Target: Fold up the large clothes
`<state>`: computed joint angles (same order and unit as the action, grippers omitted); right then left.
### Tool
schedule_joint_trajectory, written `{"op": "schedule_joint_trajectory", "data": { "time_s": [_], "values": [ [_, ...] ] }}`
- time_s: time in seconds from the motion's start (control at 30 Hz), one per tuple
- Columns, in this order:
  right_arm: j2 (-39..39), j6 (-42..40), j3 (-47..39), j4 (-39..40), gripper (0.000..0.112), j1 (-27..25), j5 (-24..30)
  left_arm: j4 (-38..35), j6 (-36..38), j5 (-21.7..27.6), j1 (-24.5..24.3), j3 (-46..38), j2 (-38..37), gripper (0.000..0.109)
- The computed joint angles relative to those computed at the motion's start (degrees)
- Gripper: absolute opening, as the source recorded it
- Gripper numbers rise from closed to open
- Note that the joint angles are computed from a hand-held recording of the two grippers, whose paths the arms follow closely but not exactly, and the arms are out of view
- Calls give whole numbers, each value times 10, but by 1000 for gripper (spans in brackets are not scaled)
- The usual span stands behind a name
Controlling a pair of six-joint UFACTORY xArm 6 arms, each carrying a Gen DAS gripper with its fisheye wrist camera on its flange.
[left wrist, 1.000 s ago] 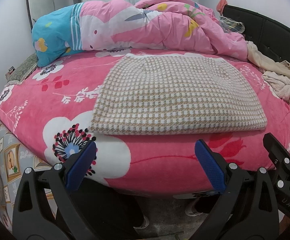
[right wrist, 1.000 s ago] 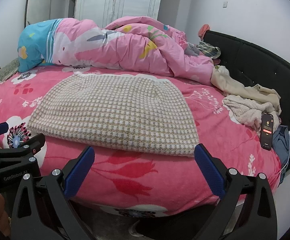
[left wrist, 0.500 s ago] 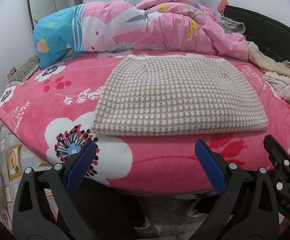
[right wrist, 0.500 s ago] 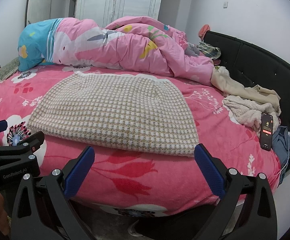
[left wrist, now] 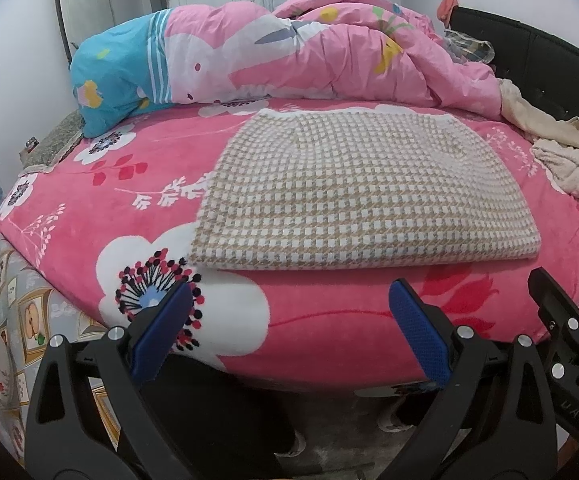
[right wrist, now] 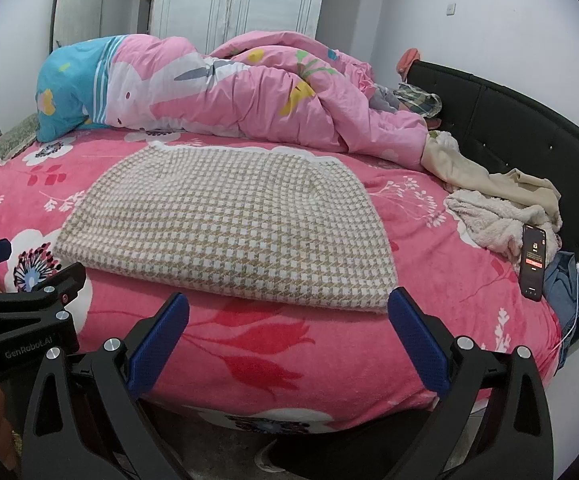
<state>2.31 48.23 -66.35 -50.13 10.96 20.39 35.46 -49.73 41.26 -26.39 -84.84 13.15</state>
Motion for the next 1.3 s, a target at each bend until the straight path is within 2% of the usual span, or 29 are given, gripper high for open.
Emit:
{"op": "schedule_joint_trajectory", "data": {
  "time_s": [0.4, 1.3],
  "values": [
    [1, -3, -1, 3, 97, 0, 1, -17, 8, 33, -3, -16, 8, 95],
    [9, -45, -6, 30, 97, -7, -15, -11, 8, 38, 0, -17, 5, 95]
  ]
}}
